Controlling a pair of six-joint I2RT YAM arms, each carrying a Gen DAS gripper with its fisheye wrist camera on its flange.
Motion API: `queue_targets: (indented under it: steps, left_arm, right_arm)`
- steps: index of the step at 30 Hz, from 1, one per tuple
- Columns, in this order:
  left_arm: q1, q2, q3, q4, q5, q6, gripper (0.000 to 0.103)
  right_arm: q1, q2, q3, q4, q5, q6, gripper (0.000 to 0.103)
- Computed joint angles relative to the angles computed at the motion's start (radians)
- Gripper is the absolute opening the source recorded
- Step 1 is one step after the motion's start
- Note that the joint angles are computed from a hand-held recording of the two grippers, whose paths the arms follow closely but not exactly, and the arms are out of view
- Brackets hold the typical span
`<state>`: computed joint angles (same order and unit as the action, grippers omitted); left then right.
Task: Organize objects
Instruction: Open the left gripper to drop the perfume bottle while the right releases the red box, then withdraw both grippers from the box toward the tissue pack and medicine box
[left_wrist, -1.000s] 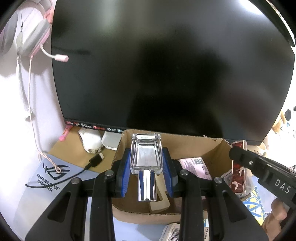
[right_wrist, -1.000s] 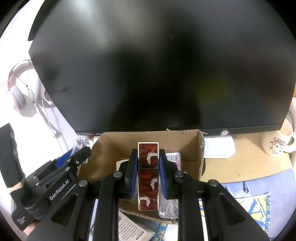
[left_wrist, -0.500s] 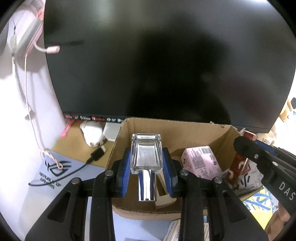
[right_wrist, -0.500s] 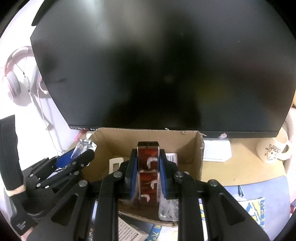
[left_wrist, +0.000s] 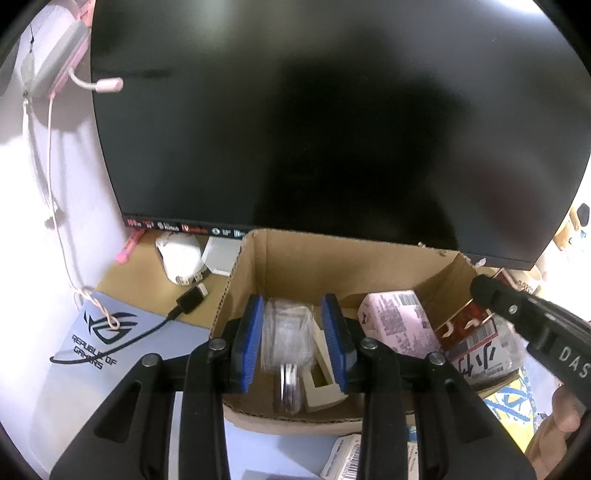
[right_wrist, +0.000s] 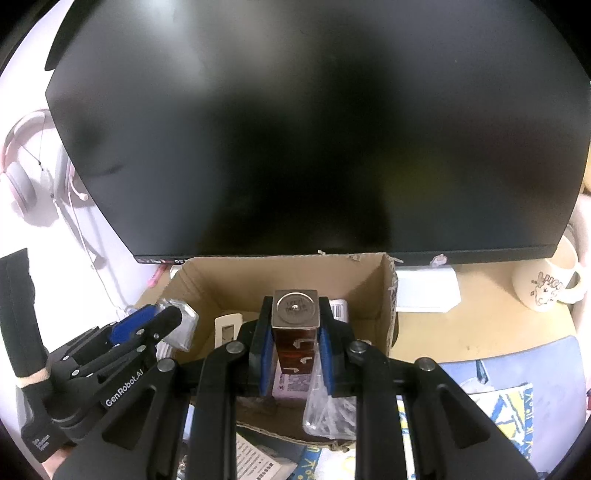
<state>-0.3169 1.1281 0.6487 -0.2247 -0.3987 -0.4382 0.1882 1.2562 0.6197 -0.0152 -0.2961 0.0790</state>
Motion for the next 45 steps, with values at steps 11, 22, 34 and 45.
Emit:
queue_targets:
  steps: [11,22,34,45]
  left_arm:
    - [-0.054,-0.042,0.044,-0.097,-0.11,-0.013,0.059]
    - [-0.056,-0.056,0.087,-0.233,-0.27,-0.066,0.103]
    - [0.003,-0.131,0.108,-0.349,-0.201,-0.145,0.103]
    - [-0.098,-0.221,0.16,-0.501,-0.268,-0.257,0.103]
  right_arm:
    - [-0.004,-0.049,-0.009,-0.023,-0.029,-0.01,0.03]
    - [-0.002,-0.082,-0.012,-0.043,-0.007,-0.005,0.097]
    - [-0.107,-0.055,0.039,-0.176,-0.141,0.026,0.102]
    - [-0.089,-0.14,0.06,-0.356,-0.091,-0.071,0.103]
